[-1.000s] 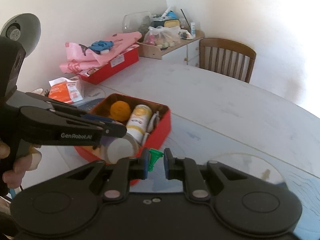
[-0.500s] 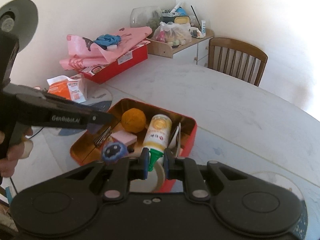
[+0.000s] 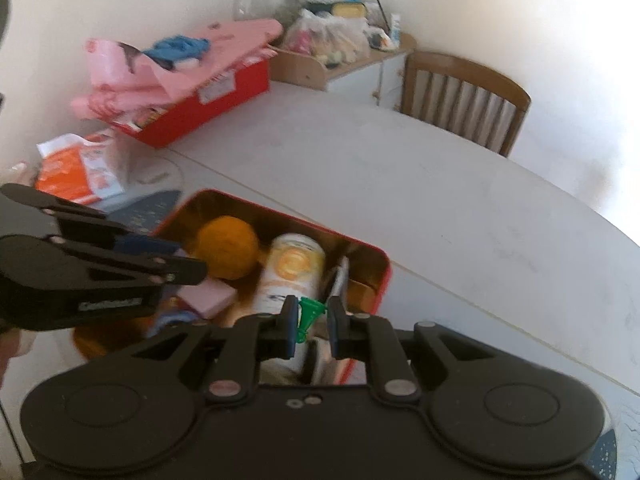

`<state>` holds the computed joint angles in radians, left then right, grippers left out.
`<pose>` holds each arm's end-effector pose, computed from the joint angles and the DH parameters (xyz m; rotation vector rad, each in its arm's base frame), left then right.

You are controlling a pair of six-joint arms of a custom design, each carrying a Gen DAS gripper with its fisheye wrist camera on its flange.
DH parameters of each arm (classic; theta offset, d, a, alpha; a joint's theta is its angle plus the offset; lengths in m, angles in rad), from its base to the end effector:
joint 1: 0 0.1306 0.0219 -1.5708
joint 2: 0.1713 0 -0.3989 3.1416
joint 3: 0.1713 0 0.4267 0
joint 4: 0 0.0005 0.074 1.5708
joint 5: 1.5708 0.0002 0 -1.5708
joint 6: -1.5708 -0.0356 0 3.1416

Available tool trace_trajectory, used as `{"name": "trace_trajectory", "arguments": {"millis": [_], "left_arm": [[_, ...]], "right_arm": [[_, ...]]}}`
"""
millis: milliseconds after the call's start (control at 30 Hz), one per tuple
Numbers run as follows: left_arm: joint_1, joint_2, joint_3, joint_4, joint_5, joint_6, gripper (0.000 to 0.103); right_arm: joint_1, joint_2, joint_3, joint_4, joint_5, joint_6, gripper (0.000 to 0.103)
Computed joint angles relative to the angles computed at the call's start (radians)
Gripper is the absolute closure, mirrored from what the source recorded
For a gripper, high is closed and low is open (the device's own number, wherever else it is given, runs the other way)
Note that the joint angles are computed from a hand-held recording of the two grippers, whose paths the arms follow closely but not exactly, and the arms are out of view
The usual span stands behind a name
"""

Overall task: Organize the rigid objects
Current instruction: 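Carry the purple block and green pawn over the red tin with both tools, then release the purple block into the tin with the left tool while the right releases the pawn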

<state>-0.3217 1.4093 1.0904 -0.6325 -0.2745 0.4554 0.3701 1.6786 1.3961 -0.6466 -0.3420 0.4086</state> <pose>0.4713 -0.1474 0.3074 -0.2738 2.4563 0.0163 0.5606 0.2298 0.3089 -1.0667 2.2271 0.4099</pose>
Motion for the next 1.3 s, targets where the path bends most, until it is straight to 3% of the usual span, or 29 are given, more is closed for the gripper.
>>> {"name": "trace_trajectory", "arguments": {"millis": [433, 733, 833, 900, 967, 1200, 1300], "left_arm": [[0.021, 0.044, 0.016, -0.018, 0.067, 0.019, 0.082], [0.019, 0.034, 0.015, -0.028, 0.056, 0.032, 0.081], [0.011, 0.021, 0.011, -0.034, 0.038, 0.043, 0.071], [0.006, 0.004, 0.0, -0.025, 0.027, 0.047, 0.051], [-0.002, -0.016, -0.012, -0.011, 0.008, 0.05, 0.04], [-0.037, -0.067, -0.026, -0.01, -0.029, 0.049, 0.04], [-0.054, -0.092, -0.036, -0.005, -0.041, 0.055, 0.034]], "right_arm": [[-0.004, 0.041, 0.027, -0.042, 0.001, 0.001, 0.086], [-0.014, 0.025, 0.026, -0.065, -0.032, -0.02, 0.077], [-0.023, 0.011, 0.019, -0.065, -0.055, -0.036, 0.073], [-0.028, -0.004, 0.01, -0.059, -0.072, -0.046, 0.072], [-0.033, -0.017, 0.004, -0.058, -0.083, -0.051, 0.07], [-0.058, -0.078, -0.039, -0.05, -0.133, -0.078, 0.063], [-0.068, -0.108, -0.066, -0.036, -0.149, -0.09, 0.047]]}}
